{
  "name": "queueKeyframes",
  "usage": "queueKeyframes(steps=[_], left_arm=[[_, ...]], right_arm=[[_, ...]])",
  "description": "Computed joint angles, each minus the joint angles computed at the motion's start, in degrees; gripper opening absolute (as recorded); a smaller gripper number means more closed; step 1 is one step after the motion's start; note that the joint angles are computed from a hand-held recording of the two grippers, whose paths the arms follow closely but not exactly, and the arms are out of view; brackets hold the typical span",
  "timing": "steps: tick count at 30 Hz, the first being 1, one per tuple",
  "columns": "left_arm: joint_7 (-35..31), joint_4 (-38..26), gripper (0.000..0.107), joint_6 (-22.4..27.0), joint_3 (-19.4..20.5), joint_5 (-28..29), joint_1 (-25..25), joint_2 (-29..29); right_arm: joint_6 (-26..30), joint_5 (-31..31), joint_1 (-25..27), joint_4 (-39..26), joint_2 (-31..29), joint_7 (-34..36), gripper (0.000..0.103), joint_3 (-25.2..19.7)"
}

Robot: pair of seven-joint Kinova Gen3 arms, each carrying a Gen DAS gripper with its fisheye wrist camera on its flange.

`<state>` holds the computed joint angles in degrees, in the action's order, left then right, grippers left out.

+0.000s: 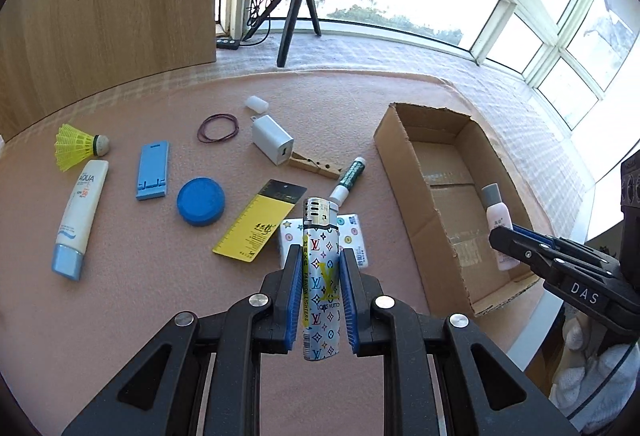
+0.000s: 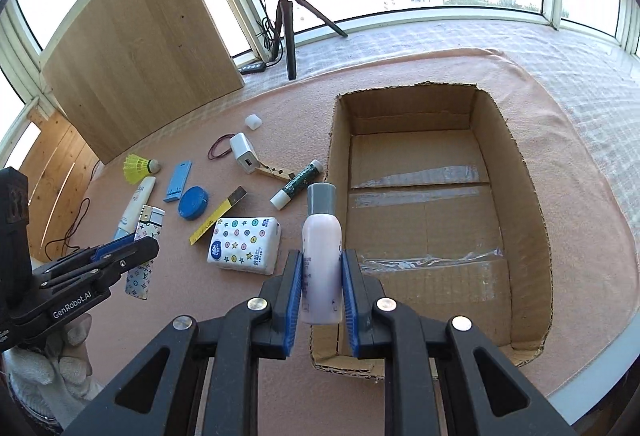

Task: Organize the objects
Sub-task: 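Carry the bottle into the cardboard box and open the right gripper while the left releases the lighter there, then move the left gripper toward the yellow-and-black ruler card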

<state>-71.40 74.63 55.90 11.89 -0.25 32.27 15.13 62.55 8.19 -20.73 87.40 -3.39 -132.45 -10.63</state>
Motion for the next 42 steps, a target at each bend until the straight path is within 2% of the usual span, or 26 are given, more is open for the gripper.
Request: queueKeyframes(steps=[6,16,17,18,20,21,31,42], left_arm=[[-0.58,-9.62,0.019,2.25,1.36,-1.37,5.95,6.40],[-2.39,-22.32,0.020,7.66,-0.29,-2.62,13.46,14.37],[-2.67,-22.75,0.022,7.96,-0.41,-2.33,13.63,14.65],[-2.43,-23.19,0.033,8.41,-0.77,-2.27,13.91,14.90],[-1.56,-22.57,0.040,7.59,-1.36,-1.99,14.09,14.46],[-1.60,-22.44,0.040,7.45,-1.38,-1.83,13.97,14.33],[-1.37,-17.63,0.040,5.60,-1.55,-1.85,12.21,11.48],[-0.39,-4.55,0.040,1.12,-1.54,-2.34,6.30,3.94]], right_arm=[[0.67,-0.36,2.63,3.33,-2.76,1.00,0.018,1.60],[0.08,-2.46,6.35,6.58,-4.79,4.27,0.018,2.86],[-0.16,-2.37,6.68,6.87,-5.03,4.23,0.020,2.86],[-0.40,-2.51,6.96,7.23,-5.35,4.38,0.024,2.91],[-0.19,-1.70,7.46,7.34,-5.60,3.70,0.058,2.41],[0.00,-0.13,8.04,7.44,-5.79,2.25,0.060,1.32],[-0.04,0.14,7.74,7.40,-5.97,1.37,0.060,1.16],[-1.41,-2.32,6.47,6.29,-5.54,1.00,0.060,0.83]])
